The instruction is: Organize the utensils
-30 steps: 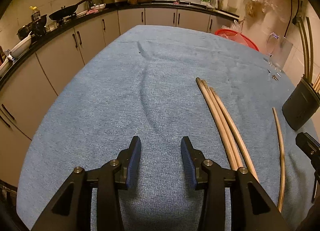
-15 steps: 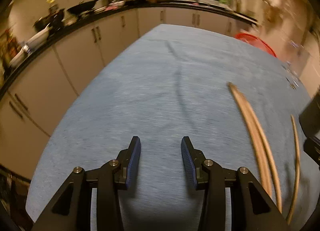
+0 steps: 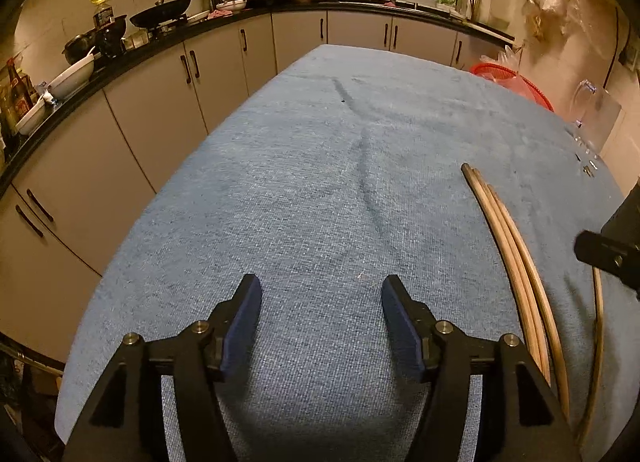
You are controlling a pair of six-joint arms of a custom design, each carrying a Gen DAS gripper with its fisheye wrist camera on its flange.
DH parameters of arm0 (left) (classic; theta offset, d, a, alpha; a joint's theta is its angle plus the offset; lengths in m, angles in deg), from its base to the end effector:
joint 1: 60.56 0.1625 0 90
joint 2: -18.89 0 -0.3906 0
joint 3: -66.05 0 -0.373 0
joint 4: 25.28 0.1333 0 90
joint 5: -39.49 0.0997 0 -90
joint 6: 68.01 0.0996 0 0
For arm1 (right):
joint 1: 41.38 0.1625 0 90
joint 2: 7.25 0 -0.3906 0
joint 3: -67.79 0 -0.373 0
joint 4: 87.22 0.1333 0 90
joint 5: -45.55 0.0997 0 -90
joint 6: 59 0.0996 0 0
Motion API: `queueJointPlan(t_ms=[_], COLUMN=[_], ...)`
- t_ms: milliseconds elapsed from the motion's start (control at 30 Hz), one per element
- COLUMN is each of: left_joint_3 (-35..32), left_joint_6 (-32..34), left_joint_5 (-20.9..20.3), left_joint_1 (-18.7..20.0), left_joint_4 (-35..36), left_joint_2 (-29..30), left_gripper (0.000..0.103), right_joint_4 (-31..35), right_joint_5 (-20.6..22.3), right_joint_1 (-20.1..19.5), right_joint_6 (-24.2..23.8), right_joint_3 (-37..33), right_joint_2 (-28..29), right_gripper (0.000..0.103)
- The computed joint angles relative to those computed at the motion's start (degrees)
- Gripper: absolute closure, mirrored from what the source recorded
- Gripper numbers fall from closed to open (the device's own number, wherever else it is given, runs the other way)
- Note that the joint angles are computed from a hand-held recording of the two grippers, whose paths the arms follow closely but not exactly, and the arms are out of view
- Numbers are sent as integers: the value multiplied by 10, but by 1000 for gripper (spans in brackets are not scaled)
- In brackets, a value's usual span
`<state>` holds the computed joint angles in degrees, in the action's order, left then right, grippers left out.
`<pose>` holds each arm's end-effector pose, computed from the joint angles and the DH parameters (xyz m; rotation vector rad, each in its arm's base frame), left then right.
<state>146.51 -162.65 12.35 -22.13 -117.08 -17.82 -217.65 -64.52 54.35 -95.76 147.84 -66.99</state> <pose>-0.3527 -0.5632 0.0376 -0.2960 2.0166 -0.9393 0.1658 -0.6592 0.3169 0.8973 -2.5415 0.3330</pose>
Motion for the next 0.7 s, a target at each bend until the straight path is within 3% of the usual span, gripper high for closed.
queueJointPlan(t_ms=[400,700], left_joint_3=[10,13], left_joint_6=[3,7], left_joint_5=[0,0], left_joint_1=[-1,-1], left_joint_4=[-11,-16], left_joint_2=[-4,-5], left_gripper=[38,37], right_joint_4=[111,133], right_joint_5=[0,-16], right_joint_1=[13,18], right_joint_6=[58,69], right_joint_3=[-119,-148], right_joint_2=[82,109], right_gripper=[76,79])
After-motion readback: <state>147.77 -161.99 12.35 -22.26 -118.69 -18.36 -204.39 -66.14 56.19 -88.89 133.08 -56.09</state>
